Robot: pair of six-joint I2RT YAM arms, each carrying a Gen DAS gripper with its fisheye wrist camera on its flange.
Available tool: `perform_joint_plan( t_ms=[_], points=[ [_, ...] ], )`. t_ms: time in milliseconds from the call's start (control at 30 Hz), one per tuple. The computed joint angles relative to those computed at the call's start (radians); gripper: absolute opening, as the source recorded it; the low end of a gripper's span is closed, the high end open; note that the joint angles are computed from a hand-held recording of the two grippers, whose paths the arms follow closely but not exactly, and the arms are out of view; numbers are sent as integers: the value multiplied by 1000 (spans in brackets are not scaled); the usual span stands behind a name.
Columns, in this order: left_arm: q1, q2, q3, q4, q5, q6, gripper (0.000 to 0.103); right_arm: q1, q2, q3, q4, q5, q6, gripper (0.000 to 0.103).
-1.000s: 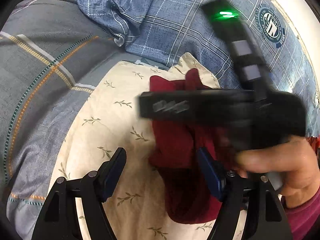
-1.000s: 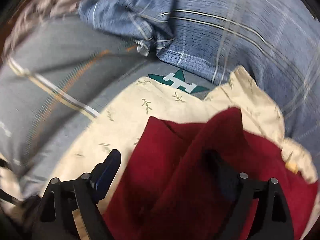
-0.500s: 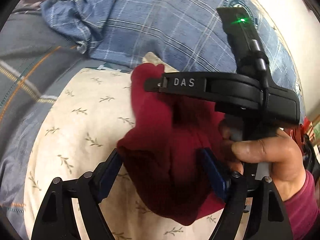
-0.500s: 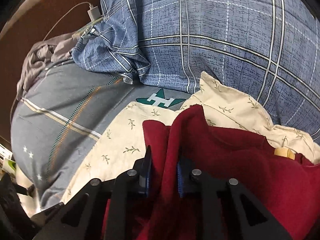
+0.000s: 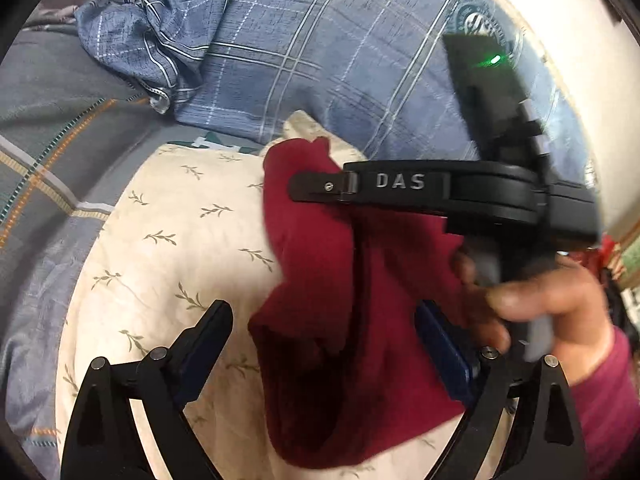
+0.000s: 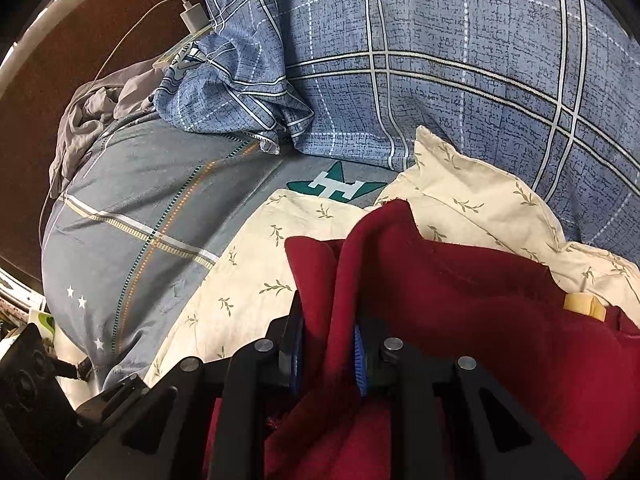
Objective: Fold small clothes
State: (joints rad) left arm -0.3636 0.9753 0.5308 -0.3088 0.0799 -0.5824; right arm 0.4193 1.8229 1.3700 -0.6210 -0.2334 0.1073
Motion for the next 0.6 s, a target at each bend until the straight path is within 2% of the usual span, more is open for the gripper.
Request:
perform_joint_plan(
  t_ms=[33,67,100,167,233,300,400,467,600],
  points=[
    [-10,27,6,4,-20,-4,91,1,-3,-4,2,0,1,19],
    [-21,45,9,6,-40,-15,84,2,-6,-10,4,0,3,19],
    [-29,67,15,4,-60,-25,69,2,-9,-12,4,-1,5,19],
    [-47,105,32,-10,-87,-37,48,2,-17,-19,4,0,6,19],
    [-72,146,50,-4,-126,-62,46,0,-20,-20,-3,0,3,19],
    [-87,135,49,-1,-129,-78,37,1,-22,-18,-9,4,5,19],
    [-121,135,60,-10,-166,-88,33,3,-20,-8,-20,13,16,20],
    [-136,139,67,-13,-181,-91,31,11,-16,0,-29,29,23,26],
    [-140,112,62,-24,-187,-93,28,27,0,26,-47,63,37,31]
  ],
)
